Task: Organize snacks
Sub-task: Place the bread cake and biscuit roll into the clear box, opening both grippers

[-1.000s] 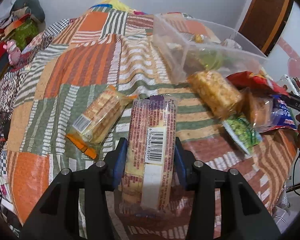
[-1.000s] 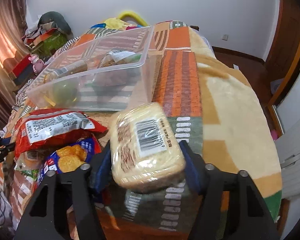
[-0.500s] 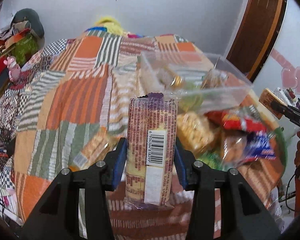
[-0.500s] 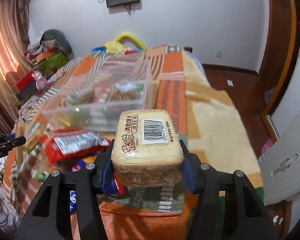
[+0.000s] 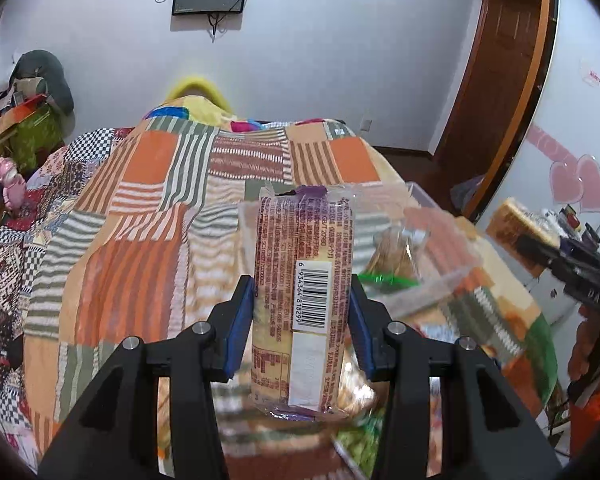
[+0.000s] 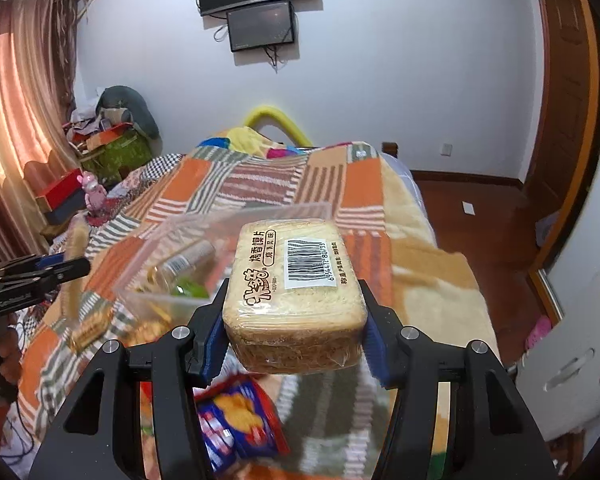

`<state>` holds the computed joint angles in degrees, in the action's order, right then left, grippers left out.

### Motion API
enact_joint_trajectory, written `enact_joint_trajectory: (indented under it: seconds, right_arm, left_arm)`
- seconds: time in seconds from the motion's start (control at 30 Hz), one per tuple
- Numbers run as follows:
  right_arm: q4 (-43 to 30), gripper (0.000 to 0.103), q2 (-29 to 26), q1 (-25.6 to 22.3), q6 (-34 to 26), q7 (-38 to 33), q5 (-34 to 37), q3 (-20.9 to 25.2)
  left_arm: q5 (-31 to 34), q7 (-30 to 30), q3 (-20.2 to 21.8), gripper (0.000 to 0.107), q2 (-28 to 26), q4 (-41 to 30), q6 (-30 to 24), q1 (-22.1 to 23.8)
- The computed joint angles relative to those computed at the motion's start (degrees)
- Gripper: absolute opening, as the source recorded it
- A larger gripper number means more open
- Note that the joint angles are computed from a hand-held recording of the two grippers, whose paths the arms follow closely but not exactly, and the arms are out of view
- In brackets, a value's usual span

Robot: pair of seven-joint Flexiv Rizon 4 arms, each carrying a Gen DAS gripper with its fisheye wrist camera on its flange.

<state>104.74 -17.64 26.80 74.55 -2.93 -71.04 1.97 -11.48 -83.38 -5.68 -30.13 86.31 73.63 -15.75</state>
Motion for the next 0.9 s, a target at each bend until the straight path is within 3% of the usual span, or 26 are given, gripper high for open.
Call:
enact_joint_trajectory:
  seconds: [0.3, 0.67, 0.9]
  right_arm:
    - [-8.52, 0.053, -7.64, 2.49, 0.67, -10.34, 11.29, -0.52]
    - [-19.44, 0.053, -15.62, 4.41, -7.64, -32.37, 32.53, 3.70]
    - [-22.12, 0.053, -17.04, 6.52, -11.29, -40.03, 39.44, 3.01]
  left_arm:
    - [4.41, -5.59, 4.35, 0.044, -7.40, -13.02, -5.62, -2.94]
    - [8.75, -11.12, 7.26, 0.044, -14.89, -24.90, -13.11, -4.21]
    - [9.42, -10.76, 5.91, 0.044, -16.84, -26.95, -15.00, -3.35]
